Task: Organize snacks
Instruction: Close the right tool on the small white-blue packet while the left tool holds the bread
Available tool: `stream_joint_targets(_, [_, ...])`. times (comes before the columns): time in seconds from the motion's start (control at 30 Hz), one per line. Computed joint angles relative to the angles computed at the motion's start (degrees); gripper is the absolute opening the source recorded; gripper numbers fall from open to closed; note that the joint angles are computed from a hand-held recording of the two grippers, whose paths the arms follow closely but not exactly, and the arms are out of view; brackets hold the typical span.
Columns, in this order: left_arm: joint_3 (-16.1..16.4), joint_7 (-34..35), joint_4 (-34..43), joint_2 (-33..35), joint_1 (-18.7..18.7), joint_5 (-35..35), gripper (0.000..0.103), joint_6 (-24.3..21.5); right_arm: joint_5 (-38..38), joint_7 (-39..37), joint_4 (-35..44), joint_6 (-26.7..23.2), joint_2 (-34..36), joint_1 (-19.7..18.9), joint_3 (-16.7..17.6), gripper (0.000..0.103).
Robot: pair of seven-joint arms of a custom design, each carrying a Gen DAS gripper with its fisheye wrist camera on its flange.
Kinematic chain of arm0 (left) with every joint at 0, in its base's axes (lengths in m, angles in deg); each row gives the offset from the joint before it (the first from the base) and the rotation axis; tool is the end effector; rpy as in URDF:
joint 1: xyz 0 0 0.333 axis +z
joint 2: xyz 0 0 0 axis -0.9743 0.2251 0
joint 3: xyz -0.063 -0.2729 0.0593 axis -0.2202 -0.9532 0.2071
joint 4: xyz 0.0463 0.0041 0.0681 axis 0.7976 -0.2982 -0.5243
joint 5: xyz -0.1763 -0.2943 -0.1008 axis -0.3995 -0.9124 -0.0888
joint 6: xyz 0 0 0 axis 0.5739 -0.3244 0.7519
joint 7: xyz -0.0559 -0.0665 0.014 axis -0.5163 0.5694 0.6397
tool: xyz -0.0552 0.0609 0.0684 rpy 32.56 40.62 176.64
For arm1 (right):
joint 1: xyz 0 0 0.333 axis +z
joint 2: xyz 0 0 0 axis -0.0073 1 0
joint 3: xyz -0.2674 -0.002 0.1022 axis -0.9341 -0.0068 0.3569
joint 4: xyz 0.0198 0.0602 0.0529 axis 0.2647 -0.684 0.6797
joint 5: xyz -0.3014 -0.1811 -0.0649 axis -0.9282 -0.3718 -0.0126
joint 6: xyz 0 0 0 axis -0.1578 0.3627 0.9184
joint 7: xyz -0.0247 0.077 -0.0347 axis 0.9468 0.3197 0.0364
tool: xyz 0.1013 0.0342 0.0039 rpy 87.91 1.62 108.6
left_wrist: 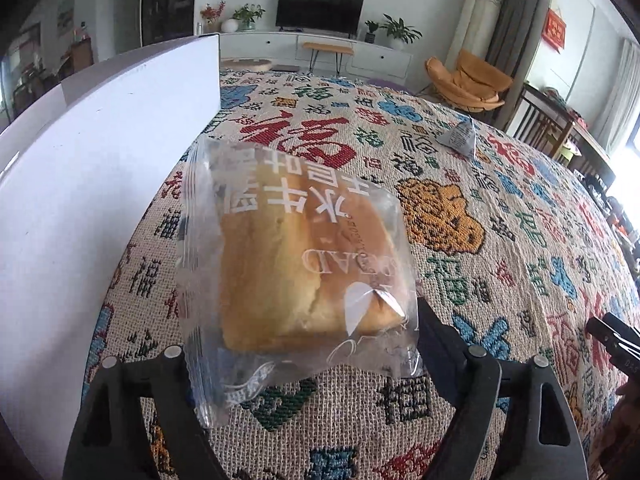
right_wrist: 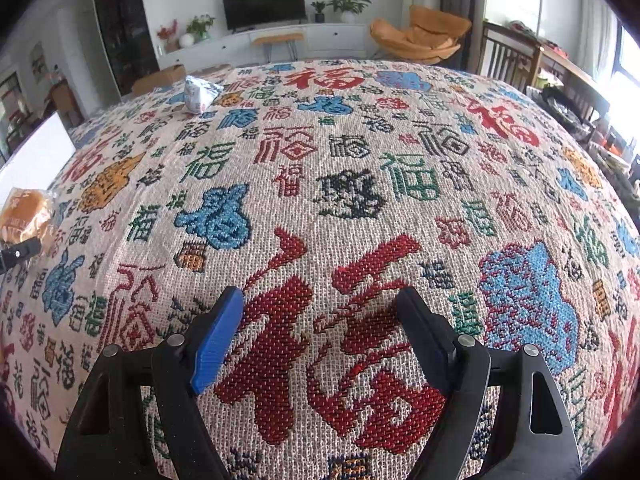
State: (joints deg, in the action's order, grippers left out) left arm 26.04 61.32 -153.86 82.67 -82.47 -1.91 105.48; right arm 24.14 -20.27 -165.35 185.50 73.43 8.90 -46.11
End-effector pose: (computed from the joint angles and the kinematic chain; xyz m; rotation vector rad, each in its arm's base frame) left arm 0.4602 -0.1725 0.3302 -2.0039 1.6710 -0.7747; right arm 0.4630 -0.0121 0.3170 -1.8434 1.7431 -0.5960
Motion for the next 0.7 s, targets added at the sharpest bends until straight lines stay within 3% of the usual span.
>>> stream_joint_targets(0.23, [0.63, -4.54, 0.74, 1.09, 0.56, 4.23, 0.099, 1.67, 0.05, -0.07, -0.02, 0.32, 0.03, 0.12, 0.06, 0.082])
stream_joint_targets(0.47, [-0.32, 5.14, 0.26, 1.2, -0.57, -4.71, 0.103, -1.78, 0.1, -0.08, -0.02, 0.28, 0.01, 0.15, 0.04, 0.082])
stream_joint_targets(0.7, [0.24, 5.49, 0.33, 1.28, -1.23, -5.06, 0.103, -1.93, 0.21, -0.24, -0.04, 0.17, -0.05, 0.13, 0.0, 0.082])
